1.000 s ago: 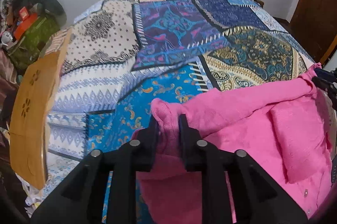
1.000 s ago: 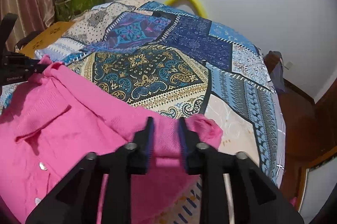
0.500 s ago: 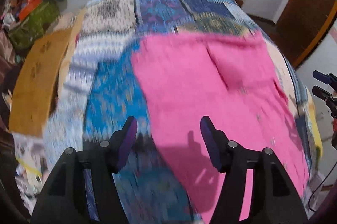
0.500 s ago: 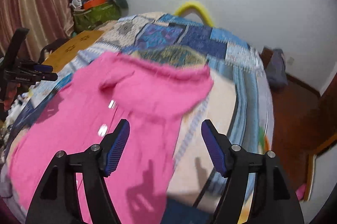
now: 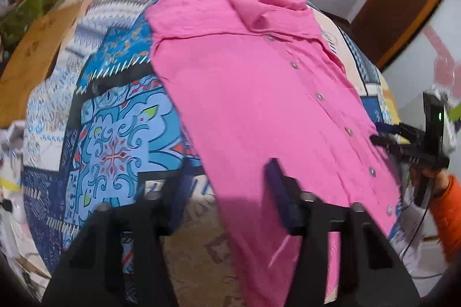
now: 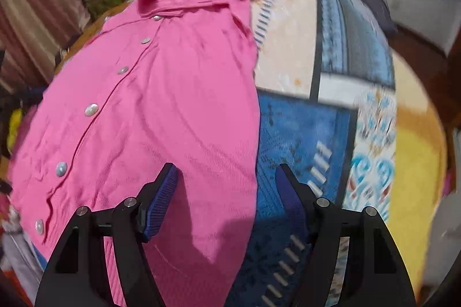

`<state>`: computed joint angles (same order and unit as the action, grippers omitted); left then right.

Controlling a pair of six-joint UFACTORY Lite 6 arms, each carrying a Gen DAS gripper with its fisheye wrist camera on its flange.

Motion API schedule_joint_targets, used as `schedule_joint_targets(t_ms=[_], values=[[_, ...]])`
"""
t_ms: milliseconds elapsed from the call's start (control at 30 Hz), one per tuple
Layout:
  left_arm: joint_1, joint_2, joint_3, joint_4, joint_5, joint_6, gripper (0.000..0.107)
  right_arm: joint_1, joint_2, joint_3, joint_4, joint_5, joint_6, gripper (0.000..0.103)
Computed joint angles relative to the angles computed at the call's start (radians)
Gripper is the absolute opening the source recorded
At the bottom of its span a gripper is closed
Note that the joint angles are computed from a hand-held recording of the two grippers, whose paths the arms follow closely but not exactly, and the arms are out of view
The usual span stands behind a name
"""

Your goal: Fold small clothes

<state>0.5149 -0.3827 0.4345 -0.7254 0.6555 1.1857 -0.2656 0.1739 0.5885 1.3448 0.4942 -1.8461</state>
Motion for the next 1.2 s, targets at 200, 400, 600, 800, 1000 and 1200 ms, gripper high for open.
schedule_joint_targets(t_ms=[200,400,600,800,1000,1200], values=[[-0.040,0.070,0.031,-0.049,-0.082,0.023,0.004,0.047,0.054,0.054,-0.006,0.059,0.021,0.008],[-0.058,0.349,0.224,-0.105,-0.228,0.039,0.004,0.161,0.112,0.141,0.104,-0.001,-0.025,0.006],[-0.046,0.490,0.365,-0.070,-0.203,0.013,0.007,0.226,0.204,0.259,0.134,-0.039,0.025,0.007],[0.097,0.349,0.278,0.006,-0.016,-0.004,0.044,0.140,0.073,0.150,0.005,-0.001,0.105,0.045],[0.289,0.154,0.117,0.041,0.138,0.086,0.045,0.016,0.000,0.021,-0.120,0.074,0.144,0.046],[0.376,-0.026,-0.003,0.072,0.240,0.162,0.037,-0.044,-0.083,-0.085,-0.122,0.161,0.098,0.024]])
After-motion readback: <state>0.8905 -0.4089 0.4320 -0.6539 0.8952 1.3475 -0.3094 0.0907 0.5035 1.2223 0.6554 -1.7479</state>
